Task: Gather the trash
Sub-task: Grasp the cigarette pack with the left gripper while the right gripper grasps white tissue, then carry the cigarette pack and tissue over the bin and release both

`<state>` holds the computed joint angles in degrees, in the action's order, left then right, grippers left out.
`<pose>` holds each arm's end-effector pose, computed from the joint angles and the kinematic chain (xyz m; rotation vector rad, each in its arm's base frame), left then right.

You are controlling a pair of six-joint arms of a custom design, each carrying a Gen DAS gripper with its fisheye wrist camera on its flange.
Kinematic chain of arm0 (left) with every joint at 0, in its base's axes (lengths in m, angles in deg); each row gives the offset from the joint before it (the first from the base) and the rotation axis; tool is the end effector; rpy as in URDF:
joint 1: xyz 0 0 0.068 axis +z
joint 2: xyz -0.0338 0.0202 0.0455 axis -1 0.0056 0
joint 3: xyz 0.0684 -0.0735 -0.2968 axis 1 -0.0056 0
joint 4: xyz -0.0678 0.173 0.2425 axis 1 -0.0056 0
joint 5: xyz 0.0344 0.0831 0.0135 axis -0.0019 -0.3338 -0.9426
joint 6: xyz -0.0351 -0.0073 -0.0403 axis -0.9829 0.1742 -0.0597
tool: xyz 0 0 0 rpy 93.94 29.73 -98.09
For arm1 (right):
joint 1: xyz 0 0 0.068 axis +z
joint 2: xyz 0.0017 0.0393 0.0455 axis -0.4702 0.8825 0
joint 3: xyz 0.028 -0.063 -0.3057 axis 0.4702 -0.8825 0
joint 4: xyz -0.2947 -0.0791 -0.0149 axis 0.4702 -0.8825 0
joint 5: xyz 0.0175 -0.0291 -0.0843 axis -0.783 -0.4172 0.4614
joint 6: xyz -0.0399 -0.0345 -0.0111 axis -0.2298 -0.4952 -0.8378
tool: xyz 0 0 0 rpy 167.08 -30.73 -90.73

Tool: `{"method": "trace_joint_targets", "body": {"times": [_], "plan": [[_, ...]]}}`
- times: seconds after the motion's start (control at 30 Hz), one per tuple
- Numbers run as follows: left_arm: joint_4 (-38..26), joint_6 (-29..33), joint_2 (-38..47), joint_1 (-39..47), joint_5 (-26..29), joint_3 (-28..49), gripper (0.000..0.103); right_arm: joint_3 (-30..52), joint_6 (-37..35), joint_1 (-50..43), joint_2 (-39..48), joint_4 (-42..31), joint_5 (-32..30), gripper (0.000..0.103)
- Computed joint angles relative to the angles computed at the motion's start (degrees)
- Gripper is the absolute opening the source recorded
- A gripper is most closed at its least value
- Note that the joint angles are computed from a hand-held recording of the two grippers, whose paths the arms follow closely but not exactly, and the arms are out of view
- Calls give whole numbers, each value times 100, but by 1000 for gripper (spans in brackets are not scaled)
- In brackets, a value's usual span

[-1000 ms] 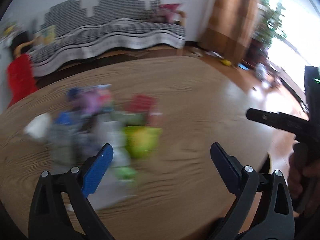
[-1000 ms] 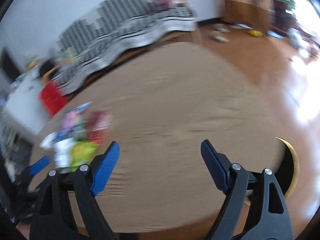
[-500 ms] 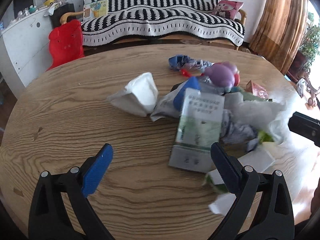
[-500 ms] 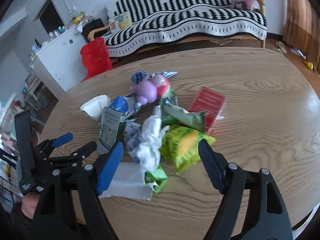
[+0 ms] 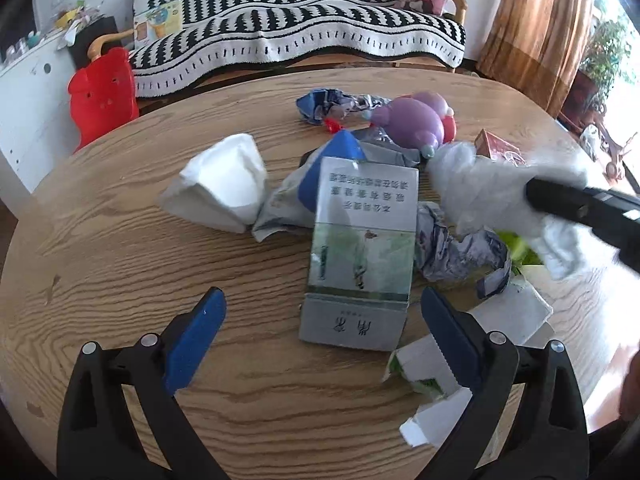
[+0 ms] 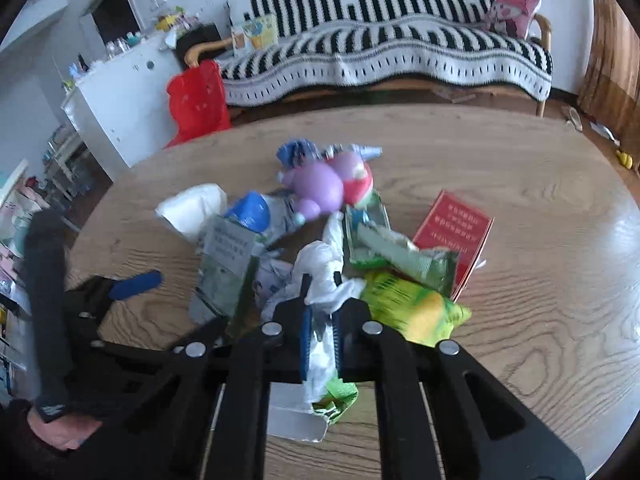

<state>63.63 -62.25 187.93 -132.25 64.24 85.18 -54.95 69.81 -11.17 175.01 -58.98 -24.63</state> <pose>0.2923 -0.2557 0.0830 0.3744 2.5117 -0.0844 0.2634 0.0834 0.1212 -0.0455 2.4116 0.3895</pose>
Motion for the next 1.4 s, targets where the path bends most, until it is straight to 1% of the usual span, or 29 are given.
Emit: {"method": "trace_joint_targets", "body": {"times": [0.13,0.2,0.3,0.37,0.47,0.5,0.53,0.57,0.6,0.7,0.87,0.97,1.07,1.1,1.2,1.3,1.4], "plan": [[-13,2,162,-24,-76,173,95,-274,-141,-348,-531,-31,-470,9],[69,52,237,-12,-151,209,95,-433,-279,-549,-765,-75,-590,9],[37,98,419,21,-269,332,95,-590,-470,-863,-1105,-282,-823,9],[-62,35,532,43,-396,423,95,-725,-670,-1208,-1442,-486,-1059,9],[-112,24,572,77,-412,485,95,-906,-969,-1731,-2045,-855,-1373,9],[-170,8,596,67,-475,526,90,-968,-1086,-1932,-2230,-975,-1482,9],[-313,-48,633,60,-497,608,69,-1005,-1179,-2081,-2316,-1053,-1550,9],[-399,-97,641,67,-433,644,57,-1041,-1334,-2324,-2421,-1184,-1644,9],[-411,-187,602,80,-310,637,54,-1074,-1443,-2516,-2473,-1253,-1727,9],[-582,-365,418,-60,-508,639,53,-1102,-1964,-3441,-2624,-1662,-2162,9],[-571,-521,-24,-430,-726,564,53,-911,-3141,-5517,-2870,-2688,-3091,9],[-644,-543,-83,-827,-941,796,53,-649,-4041,-6880,-2545,-3197,-3469,9],[-715,-556,115,-1263,-868,1264,53,-300,-4970,-8171,-1857,-3502,-3636,9],[-756,-546,219,-1412,-839,1458,53,-209,-5181,-8472,-1655,-3531,-3636,9],[-968,-479,698,-1936,-951,2243,53,280,-5904,-9593,-753,-3585,-3559,9],[-1206,-435,1306,-2377,-671,3180,53,705,-6279,-10294,21,-3527,-3441,9],[-1481,-333,2104,-2856,-397,4358,53,1141,-6520,-10802,851,-3327,-3176,9]]}}
